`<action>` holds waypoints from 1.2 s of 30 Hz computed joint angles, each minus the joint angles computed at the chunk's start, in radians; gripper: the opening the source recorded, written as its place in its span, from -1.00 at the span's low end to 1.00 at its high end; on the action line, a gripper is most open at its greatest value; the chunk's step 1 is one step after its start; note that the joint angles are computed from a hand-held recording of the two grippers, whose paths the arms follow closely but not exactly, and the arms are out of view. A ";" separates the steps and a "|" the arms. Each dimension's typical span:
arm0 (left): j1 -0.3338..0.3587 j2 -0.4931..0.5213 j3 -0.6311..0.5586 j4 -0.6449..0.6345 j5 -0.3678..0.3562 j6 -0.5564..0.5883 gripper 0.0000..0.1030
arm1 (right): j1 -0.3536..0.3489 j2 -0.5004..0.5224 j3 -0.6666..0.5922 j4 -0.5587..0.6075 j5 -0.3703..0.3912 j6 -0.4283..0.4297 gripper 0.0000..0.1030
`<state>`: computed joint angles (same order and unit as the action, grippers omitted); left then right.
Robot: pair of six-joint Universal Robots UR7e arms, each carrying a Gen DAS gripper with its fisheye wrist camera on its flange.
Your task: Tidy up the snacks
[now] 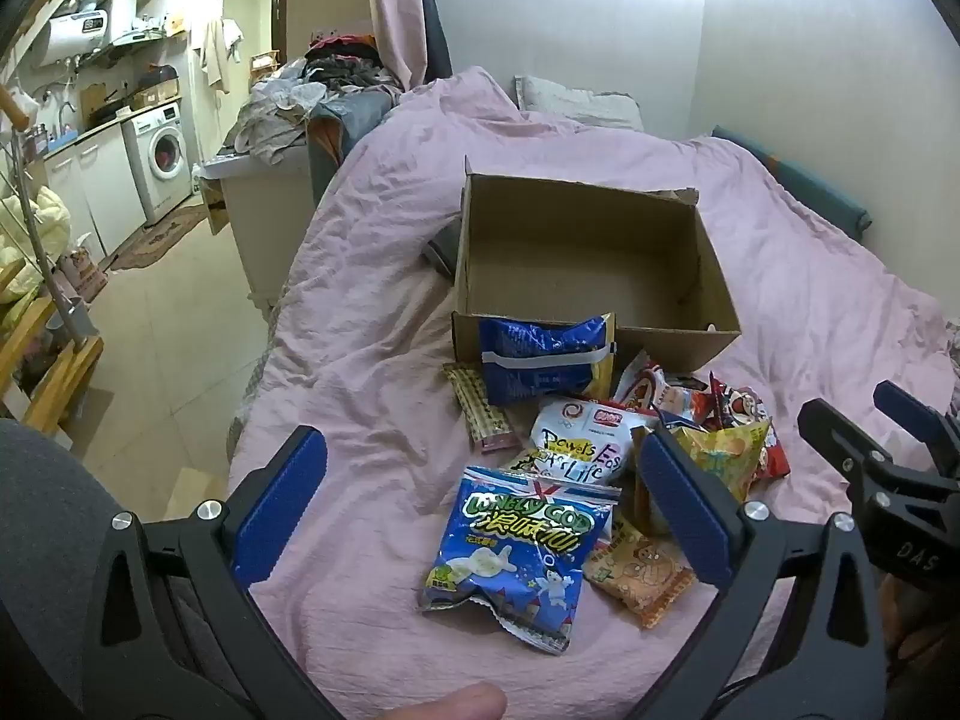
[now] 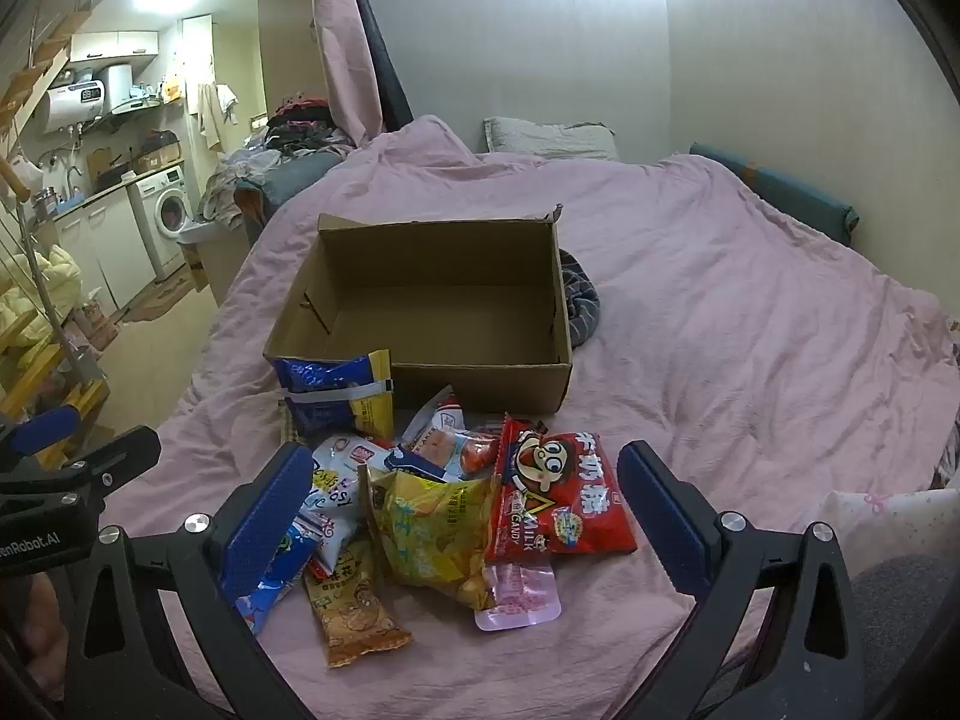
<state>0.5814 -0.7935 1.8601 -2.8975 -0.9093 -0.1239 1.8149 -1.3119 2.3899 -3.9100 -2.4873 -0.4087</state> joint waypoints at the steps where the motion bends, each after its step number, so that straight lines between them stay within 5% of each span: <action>1: 0.002 -0.001 -0.002 0.006 -0.003 -0.003 1.00 | 0.000 0.001 -0.001 0.003 -0.004 0.000 1.00; 36: -0.001 0.000 -0.004 -0.016 0.003 0.002 1.00 | -0.005 -0.022 0.016 -0.014 -0.010 0.016 1.00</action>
